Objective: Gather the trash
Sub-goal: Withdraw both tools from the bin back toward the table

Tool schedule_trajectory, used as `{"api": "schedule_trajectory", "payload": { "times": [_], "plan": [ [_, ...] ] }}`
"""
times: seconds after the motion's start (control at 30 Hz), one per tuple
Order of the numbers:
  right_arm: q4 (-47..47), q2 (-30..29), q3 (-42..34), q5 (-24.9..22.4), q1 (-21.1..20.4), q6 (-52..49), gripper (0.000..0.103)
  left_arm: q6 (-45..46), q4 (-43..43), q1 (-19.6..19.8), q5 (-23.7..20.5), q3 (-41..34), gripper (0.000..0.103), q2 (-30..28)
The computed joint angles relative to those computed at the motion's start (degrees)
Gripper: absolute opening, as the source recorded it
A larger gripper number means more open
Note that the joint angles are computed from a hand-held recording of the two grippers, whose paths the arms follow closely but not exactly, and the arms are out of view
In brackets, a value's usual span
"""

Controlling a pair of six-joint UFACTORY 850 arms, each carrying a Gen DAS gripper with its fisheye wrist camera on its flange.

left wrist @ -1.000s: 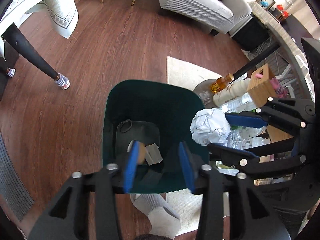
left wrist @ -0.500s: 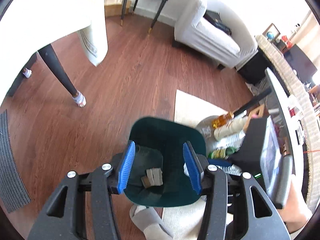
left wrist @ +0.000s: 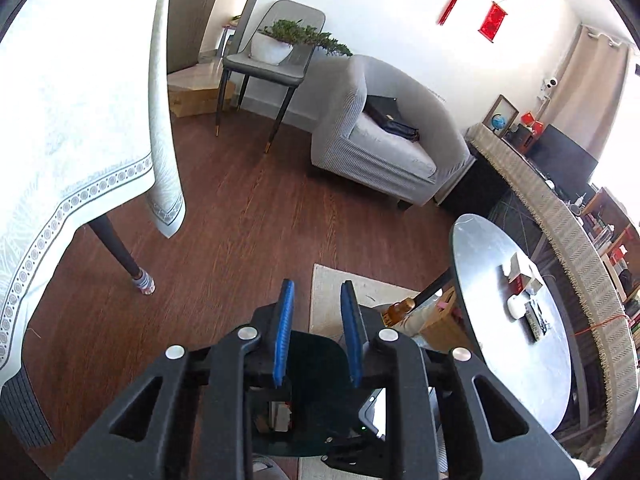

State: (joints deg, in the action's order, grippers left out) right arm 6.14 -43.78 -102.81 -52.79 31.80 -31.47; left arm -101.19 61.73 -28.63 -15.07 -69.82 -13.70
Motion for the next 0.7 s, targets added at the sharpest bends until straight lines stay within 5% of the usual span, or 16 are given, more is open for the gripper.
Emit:
{"api": "schedule_trajectory", "payload": {
  "times": [0.7],
  "plan": [
    [23.1, 19.5, 14.1, 6.4, -8.1, -22.2, 0.067, 2.9, 3.4, -6.1, -6.1, -12.8, 0.031, -6.8]
  ]
}}
